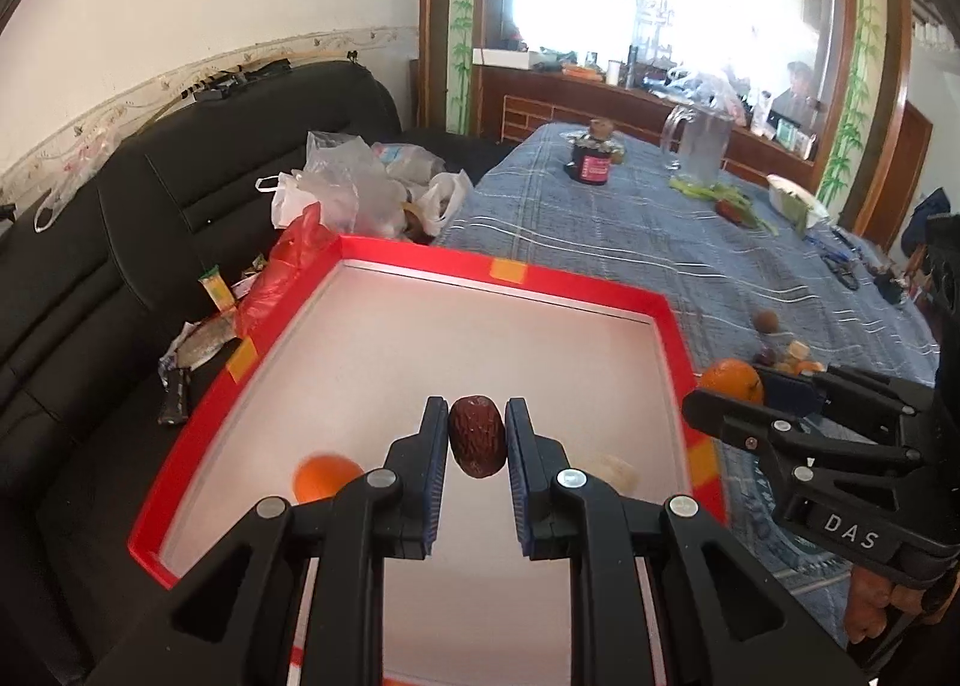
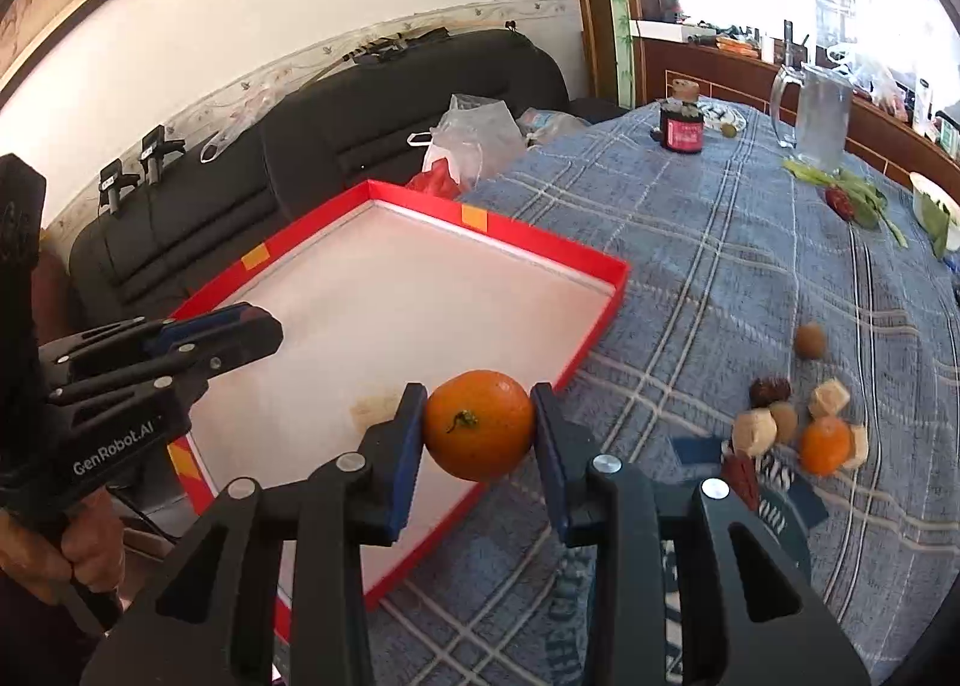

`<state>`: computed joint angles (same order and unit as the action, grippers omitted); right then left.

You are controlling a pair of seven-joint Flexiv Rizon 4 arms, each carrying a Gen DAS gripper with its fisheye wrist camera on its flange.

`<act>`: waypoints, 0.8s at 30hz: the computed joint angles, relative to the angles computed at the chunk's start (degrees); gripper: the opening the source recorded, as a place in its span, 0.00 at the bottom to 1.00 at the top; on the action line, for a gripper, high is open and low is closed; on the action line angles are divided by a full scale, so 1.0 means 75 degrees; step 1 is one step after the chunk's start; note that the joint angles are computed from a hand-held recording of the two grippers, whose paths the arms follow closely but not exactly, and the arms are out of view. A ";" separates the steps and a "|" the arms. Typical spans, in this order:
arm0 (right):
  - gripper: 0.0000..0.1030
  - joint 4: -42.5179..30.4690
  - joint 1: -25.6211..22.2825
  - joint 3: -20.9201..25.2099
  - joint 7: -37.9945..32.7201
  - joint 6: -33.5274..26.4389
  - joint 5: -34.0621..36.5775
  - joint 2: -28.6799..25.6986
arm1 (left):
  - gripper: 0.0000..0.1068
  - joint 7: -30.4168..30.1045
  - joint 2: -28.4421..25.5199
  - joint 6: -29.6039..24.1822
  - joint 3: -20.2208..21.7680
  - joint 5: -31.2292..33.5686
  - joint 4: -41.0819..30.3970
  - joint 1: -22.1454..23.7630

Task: Organize fruits
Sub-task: 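Carry the date and orange into the red tray and open both tools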

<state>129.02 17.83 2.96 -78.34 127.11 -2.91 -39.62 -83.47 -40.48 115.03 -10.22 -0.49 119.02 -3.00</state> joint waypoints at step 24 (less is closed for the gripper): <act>0.37 -0.2270 -0.1151 0.0646 0.1498 -0.1658 -0.1685 -0.1196 | 0.17 0.0331 -0.0550 -0.3060 0.1754 -0.1381 -0.2077 -0.1622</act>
<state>111.99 9.20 7.80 -67.10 114.67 -15.55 -48.59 -80.99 -44.60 92.08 2.94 -10.85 103.44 -15.17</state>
